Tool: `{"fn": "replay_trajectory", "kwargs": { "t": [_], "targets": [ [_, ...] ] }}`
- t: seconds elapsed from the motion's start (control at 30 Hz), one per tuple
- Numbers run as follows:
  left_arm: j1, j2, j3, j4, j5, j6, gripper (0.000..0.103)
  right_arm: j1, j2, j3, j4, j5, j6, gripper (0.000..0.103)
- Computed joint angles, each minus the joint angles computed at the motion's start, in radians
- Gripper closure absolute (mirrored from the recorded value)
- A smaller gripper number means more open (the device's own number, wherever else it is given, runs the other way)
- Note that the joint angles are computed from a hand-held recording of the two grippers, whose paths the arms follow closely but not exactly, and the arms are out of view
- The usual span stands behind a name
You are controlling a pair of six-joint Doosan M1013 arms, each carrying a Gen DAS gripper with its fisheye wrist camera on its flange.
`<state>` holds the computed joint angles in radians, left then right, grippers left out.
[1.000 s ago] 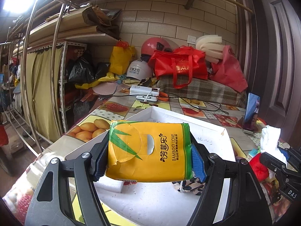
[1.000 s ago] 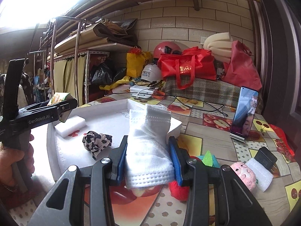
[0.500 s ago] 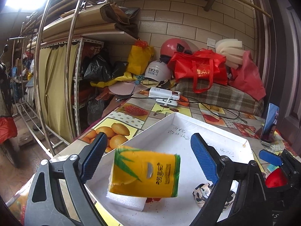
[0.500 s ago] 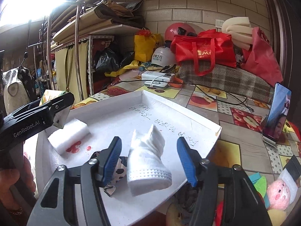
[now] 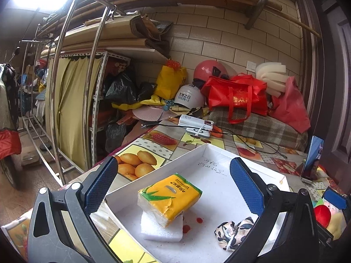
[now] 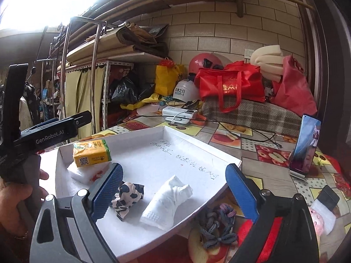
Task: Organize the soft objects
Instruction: 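Grasp the red plush apple with the left gripper while the right grasps a white foam block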
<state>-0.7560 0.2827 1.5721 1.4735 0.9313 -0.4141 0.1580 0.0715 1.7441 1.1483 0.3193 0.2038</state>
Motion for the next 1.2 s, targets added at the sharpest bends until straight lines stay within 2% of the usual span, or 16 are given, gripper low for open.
{"fn": "replay_trajectory", "kwargs": {
  "t": [0.13,0.2,0.23,0.3,0.37,0.4,0.47,0.5,0.57,0.63,0.7,0.83,0.9,1.13,1.17,1.2],
  "targets": [
    [-0.056,-0.007,0.012,0.097,-0.11,-0.004,0.0,-0.081,-0.079,0.089,0.197,0.03,-0.296,0.008],
    [-0.087,0.003,-0.004,0.127,-0.191,0.064,0.0,-0.149,-0.107,0.116,0.297,0.04,-0.391,0.008],
    [-0.098,0.012,-0.024,0.107,-0.247,0.137,0.0,-0.186,-0.114,0.119,0.303,0.043,-0.384,0.008],
    [-0.109,0.039,-0.079,-0.013,-0.344,0.344,0.0,-0.248,-0.113,0.103,0.159,0.017,-0.215,0.008],
    [-0.101,0.071,-0.143,-0.246,-0.437,0.606,0.0,-0.302,-0.084,0.064,-0.098,0.026,0.047,0.008],
    [-0.096,0.091,-0.175,-0.377,-0.454,0.737,0.0,-0.329,-0.064,0.039,-0.213,0.062,0.178,0.008],
    [-0.083,0.126,-0.239,-0.615,-0.434,0.967,0.0,-0.366,-0.011,-0.038,-0.424,0.194,0.439,0.009],
    [-0.076,0.136,-0.257,-0.67,-0.433,1.015,0.0,-0.37,0.015,-0.073,-0.498,0.246,0.529,0.009],
    [-0.068,0.145,-0.271,-0.656,-0.42,0.995,0.0,-0.376,0.054,-0.121,-0.54,0.318,0.591,0.009],
    [-0.056,0.155,-0.29,-0.718,-0.406,1.05,0.0,-0.366,0.078,-0.148,-0.563,0.335,0.599,0.01],
    [-0.043,0.165,-0.308,-0.829,-0.402,1.144,0.0,-0.351,0.098,-0.171,-0.625,0.353,0.614,0.013],
    [-0.043,0.179,-0.329,-0.872,-0.392,1.215,0.0,-0.329,0.137,-0.216,-0.737,0.414,0.67,0.03],
    [-0.043,0.192,-0.351,-0.907,-0.38,1.27,0.0,-0.321,0.152,-0.234,-0.773,0.444,0.685,0.035],
    [-0.032,0.251,-0.45,-1.036,-0.303,1.406,0.0,-0.324,0.19,-0.288,-0.754,0.526,0.671,0.036],
    [-0.029,0.259,-0.464,-1.07,-0.289,1.434,0.004,-0.324,0.193,-0.291,-0.748,0.529,0.669,0.036],
    [-0.025,0.267,-0.477,-1.106,-0.274,1.464,0.018,-0.326,0.193,-0.29,-0.738,0.531,0.658,0.037]
  ]
}}
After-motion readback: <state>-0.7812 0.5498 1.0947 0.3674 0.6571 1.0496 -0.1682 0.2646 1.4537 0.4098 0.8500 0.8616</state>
